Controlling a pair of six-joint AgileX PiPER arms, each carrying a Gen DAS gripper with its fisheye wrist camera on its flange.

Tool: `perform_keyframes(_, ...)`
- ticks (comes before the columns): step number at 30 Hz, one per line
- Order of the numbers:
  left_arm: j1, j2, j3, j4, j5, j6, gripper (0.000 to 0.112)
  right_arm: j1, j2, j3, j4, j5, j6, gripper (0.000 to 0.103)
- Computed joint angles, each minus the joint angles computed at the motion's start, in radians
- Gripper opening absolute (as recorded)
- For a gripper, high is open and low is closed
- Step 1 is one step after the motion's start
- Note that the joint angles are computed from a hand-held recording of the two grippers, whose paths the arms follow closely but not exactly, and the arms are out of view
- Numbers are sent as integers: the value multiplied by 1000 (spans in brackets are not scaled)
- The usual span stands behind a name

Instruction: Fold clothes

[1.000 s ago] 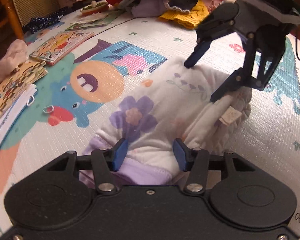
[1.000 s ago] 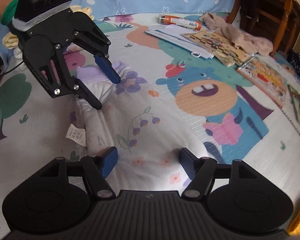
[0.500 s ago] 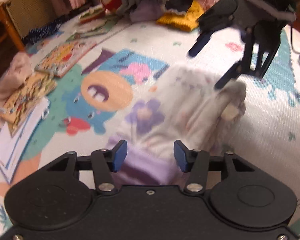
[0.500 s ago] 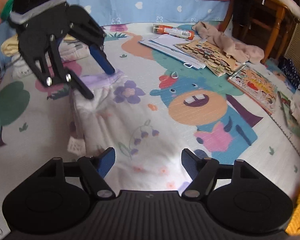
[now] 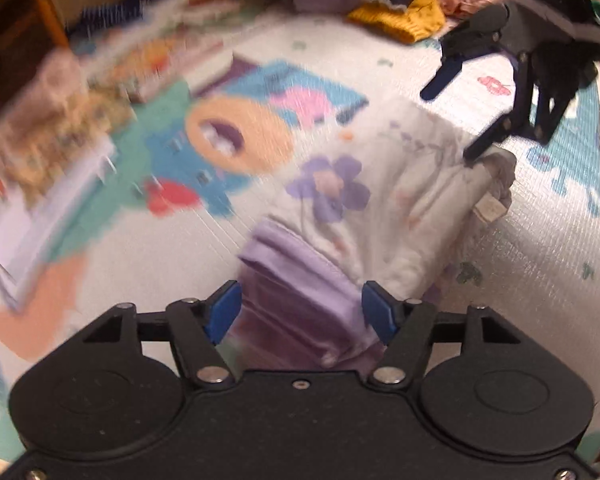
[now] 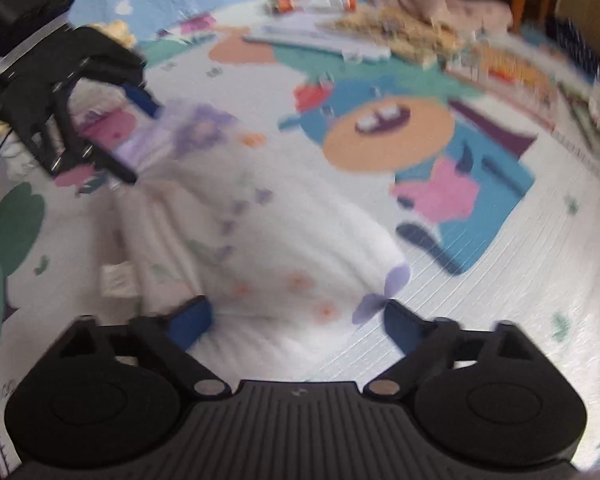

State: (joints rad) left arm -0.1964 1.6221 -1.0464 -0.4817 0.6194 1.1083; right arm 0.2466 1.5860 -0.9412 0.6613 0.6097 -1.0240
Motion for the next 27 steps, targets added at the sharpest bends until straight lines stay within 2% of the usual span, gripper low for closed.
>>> perform_keyframes(4, -15, -20, -13, -143, 13, 155, 67, -3, -108, 88, 136, -93, -184, 81)
perform_keyframes(7, -76, 34, -29, -121, -17, 241, 67, 39, -57, 55, 163, -111, -252, 81)
perform_keyframes(11, -103, 138, -59, -3, -2, 150, 67, 76, 40, -14, 101, -82, -173, 83)
perform_keyframes(15, -53, 179, -28, -154, -30, 275, 70, 101, 84, -14, 101, -100, -143, 87)
perform_keyframes(18, -52, 179, -22, -167, -35, 279, 70, 130, 106, -5, 112, -148, -118, 91)
perform_keyframes(22, -73, 114, -14, -97, -39, 139, 70, 144, 80, -26, 12, -135, -5, 90)
perform_keyframes(25, -25, 37, 6, -109, -7, 17, 71, 87, -7, 33, 173, -145, -121, 90)
perform_keyframes(27, 34, 6, 16, -146, 34, -66, 71, 44, -40, 53, 209, -127, -121, 90)
